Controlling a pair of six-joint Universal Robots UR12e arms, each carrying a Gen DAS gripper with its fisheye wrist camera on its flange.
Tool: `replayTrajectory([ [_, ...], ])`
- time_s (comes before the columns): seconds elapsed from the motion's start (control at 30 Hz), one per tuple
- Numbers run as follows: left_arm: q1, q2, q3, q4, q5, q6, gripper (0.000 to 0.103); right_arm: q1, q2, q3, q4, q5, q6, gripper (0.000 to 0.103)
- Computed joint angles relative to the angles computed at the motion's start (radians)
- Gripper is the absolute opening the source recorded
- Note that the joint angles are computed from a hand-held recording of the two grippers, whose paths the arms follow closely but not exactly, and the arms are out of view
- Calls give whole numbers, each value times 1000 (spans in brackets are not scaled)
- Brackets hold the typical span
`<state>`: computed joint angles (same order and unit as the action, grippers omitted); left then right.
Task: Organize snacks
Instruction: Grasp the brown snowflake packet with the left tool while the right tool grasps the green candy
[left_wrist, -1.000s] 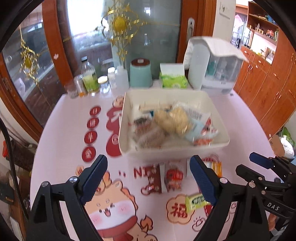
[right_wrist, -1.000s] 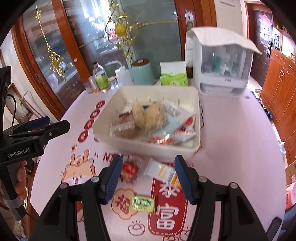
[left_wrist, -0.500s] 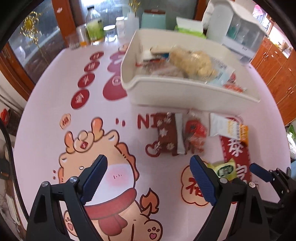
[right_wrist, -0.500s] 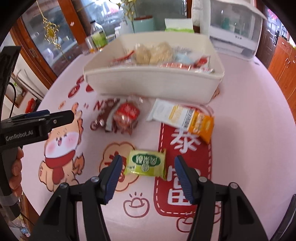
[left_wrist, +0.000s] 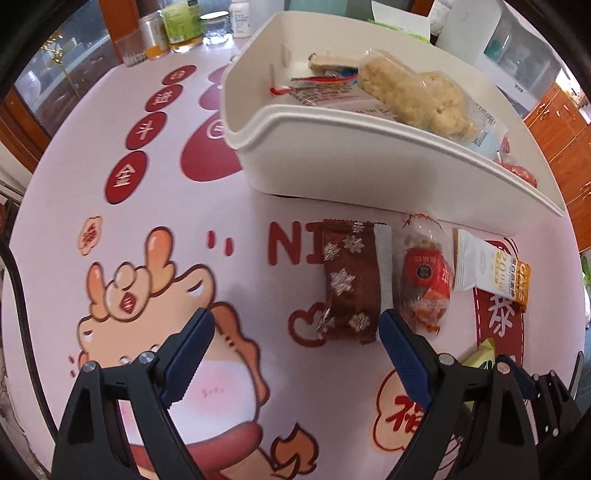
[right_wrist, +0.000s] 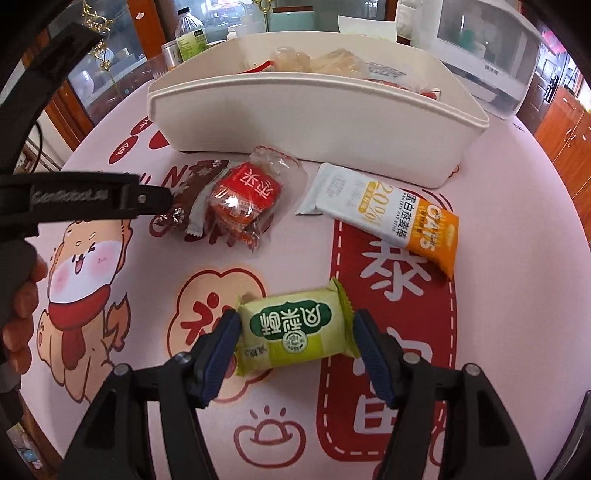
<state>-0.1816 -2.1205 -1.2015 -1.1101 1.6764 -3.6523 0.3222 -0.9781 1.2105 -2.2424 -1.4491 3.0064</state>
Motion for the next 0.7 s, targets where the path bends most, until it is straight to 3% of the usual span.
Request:
replayTrajectory([
  [0.27, 6, -45, 40, -3, -46, 23, 90, -17, 3, 9, -7, 55, 43, 71],
  [0.47, -6, -77, 70, 12, 13, 75, 89, -21, -7, 39, -60, 70, 19, 71],
  [0.53, -13, -79, 69, 24, 34, 92, 83, -24, -15, 58, -83, 72, 10, 71],
  [0.6, -23, -73, 55, 58, 55, 109, 57, -24, -20, 71, -106, 73, 8, 71],
  [0.67, -27, -60, 29, 103, 56, 127, 40, -25, -27, 88, -128, 70, 7, 69],
  [0.7, -26, -51, 11, 125, 46, 126, 38, -27, -31, 93, -134, 75, 12, 67],
])
